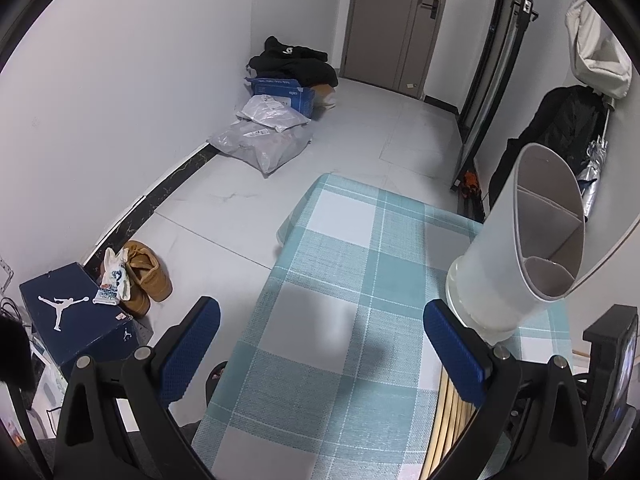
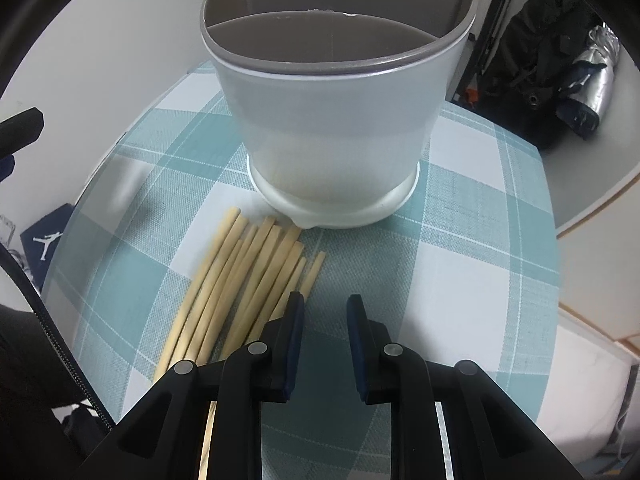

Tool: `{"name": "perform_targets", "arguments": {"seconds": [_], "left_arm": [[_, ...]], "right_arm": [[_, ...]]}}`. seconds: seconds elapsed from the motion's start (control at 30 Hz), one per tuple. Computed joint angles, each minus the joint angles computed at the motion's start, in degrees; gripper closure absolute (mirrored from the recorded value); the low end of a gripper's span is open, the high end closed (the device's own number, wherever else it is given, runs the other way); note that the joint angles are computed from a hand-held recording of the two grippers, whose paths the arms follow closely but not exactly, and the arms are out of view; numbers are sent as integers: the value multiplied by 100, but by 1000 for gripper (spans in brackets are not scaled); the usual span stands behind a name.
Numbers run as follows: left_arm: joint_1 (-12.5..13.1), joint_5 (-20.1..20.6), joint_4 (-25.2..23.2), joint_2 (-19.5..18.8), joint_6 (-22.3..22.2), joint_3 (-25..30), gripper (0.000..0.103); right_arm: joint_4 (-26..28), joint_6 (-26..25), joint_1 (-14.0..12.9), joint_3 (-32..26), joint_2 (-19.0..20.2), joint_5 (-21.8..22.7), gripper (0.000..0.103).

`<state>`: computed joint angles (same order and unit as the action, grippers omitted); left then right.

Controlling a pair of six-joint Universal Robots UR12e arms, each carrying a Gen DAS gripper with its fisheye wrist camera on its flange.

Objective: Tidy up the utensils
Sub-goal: 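Lower the right gripper to the wooden chopstick bundle beside the holder, then close the right gripper on one chopstick and lift it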

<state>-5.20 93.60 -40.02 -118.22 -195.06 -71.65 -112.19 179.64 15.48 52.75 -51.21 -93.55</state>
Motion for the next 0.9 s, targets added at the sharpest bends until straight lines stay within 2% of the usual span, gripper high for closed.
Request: {"name": "perform_targets", "arguments": {"seconds": [0.3,0.4,0.57,0.67,0.8,0.9], "left_arm": [[31,-19,-49,6,-49,12,3],[40,-28,-87,2,-99,18,3],[23,23,-189,-15,-30,25,3],[64,-372,-559,-60,50,102,3],[39,-747,-1112,-163,337,248,3],[-33,-726,-1286,-204,668,298,3]], "right_arm": [[-5,-141,14,-68,62,9,88],[-40,-69,-9,-32,40,40,94],[-132,146,-153,54,-7,448,98],[-312,312,-243,191,-85,731,98],[-800,472,-383,485,-261,1152,98],[-1249,672,-516,756,-429,1495,98]]}}
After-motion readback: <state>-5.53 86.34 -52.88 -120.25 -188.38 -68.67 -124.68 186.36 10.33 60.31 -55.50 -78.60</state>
